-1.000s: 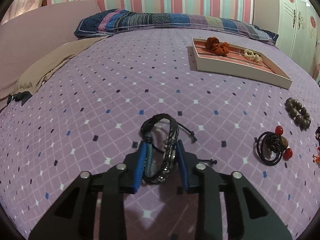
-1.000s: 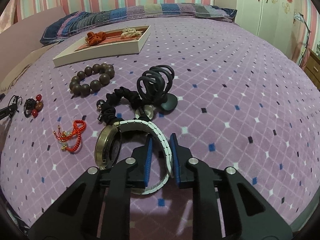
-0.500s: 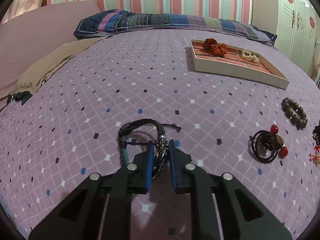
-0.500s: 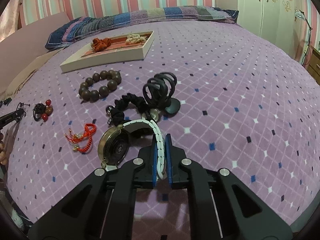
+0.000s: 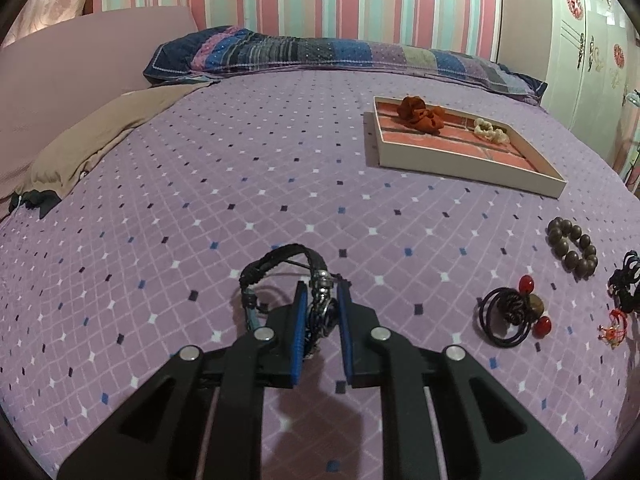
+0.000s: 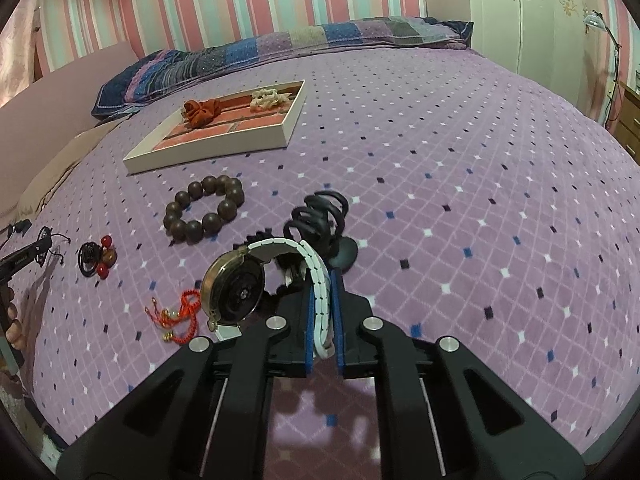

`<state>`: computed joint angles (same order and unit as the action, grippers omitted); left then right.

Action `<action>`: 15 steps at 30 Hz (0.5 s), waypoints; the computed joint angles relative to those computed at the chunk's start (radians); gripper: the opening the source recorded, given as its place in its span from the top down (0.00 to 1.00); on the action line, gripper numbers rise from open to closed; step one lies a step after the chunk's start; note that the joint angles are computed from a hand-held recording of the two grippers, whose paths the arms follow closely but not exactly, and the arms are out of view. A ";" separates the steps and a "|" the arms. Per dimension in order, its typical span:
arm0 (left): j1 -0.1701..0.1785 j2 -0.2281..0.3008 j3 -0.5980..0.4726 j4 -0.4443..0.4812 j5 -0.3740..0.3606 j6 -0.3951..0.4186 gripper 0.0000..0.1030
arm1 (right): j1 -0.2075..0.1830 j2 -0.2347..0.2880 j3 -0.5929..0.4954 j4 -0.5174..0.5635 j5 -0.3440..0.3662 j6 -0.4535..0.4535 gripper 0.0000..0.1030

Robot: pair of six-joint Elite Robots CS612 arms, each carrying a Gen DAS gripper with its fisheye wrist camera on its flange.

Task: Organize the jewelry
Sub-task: 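Carry the bracelet and watch into the tray and open both grippers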

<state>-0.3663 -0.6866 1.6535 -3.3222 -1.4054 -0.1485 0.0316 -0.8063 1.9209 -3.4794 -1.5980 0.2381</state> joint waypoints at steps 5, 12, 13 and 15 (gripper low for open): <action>0.002 0.002 -0.020 0.011 -0.040 0.002 0.85 | 0.005 0.006 -0.047 0.033 -0.008 -0.013 0.92; -0.005 0.015 -0.091 0.025 -0.086 0.032 0.85 | 0.009 0.034 -0.158 0.108 -0.001 -0.025 0.92; -0.005 0.020 -0.109 0.031 -0.096 0.036 0.85 | 0.010 0.041 -0.182 0.125 0.001 -0.029 0.92; -0.006 0.028 -0.143 0.044 -0.112 0.047 0.85 | 0.009 0.056 -0.236 0.162 0.010 -0.031 0.92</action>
<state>-0.3719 -0.6584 1.5108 -3.2779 -1.5178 -0.1018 0.0410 -0.7507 1.6847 -3.3178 -1.5882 0.2073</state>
